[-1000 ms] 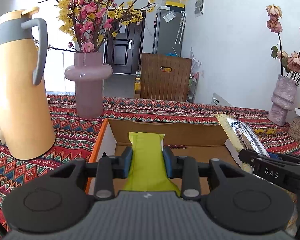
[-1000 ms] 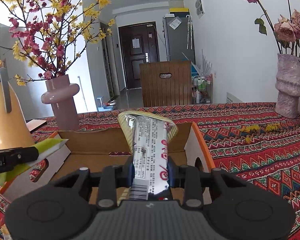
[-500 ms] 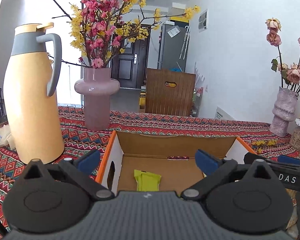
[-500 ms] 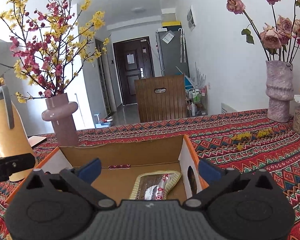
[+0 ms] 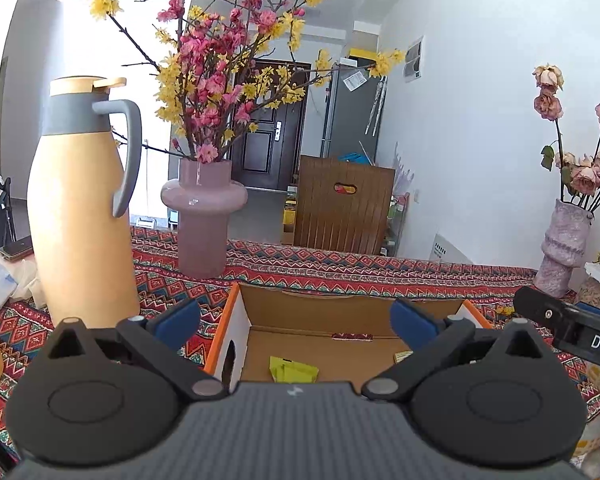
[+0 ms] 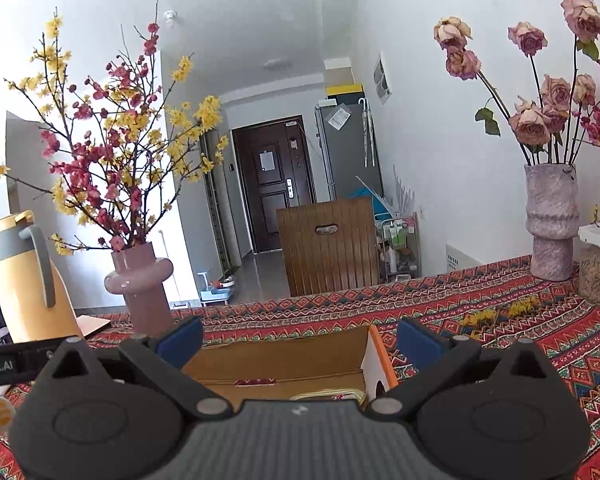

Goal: Organize snacks
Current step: 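Open both grippers to drop the green bar and white packet into the box, then move the right gripper down to the orange-blue cartoon-printed bag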

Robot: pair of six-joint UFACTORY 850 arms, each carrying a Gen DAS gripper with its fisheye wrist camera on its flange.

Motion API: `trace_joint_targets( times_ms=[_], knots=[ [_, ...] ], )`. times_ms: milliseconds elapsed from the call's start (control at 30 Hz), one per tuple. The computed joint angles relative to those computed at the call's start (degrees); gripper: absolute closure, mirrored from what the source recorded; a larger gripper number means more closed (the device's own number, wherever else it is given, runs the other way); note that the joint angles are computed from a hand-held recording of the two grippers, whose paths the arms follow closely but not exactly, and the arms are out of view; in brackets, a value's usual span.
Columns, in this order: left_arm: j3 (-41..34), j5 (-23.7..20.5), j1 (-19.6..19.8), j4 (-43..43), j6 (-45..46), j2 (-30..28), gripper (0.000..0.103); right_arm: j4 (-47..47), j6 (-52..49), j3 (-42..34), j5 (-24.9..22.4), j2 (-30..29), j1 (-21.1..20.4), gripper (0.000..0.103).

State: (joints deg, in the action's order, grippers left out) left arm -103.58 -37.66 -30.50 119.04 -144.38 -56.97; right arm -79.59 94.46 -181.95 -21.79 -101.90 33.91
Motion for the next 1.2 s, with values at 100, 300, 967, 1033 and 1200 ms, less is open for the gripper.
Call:
trace_joint_targets(
  times_ms=[100,300,967,1033,1200],
  knots=[
    [1.88,-0.85,-0.3,0.69,-0.69,1.46,0.0,4.06,-5.25,-3.51,-0.88,-1.54,0.36,0.0],
    [7.01,-2.37,-0.88,2.59,-3.19,4.85,0.0,12.34,-14.81,-11.88,-3.17,-5.51,1.2,0.0],
    [26.8,-5.22,-2.73,7.03,-11.23,15.86,0.0,31.19,-35.81,-37.88,-12.07,-20.7,5.97,0.0],
    [28.5,-5.12,-2.93,7.34,-11.75,16.65,0.0,32.52,-36.82,-39.78,-13.54,-22.02,6.56,0.0],
    [31.59,-4.25,-3.37,7.56,-12.66,17.94,0.0,35.44,-38.84,-44.23,-16.96,-25.21,7.75,0.0]
  ],
)
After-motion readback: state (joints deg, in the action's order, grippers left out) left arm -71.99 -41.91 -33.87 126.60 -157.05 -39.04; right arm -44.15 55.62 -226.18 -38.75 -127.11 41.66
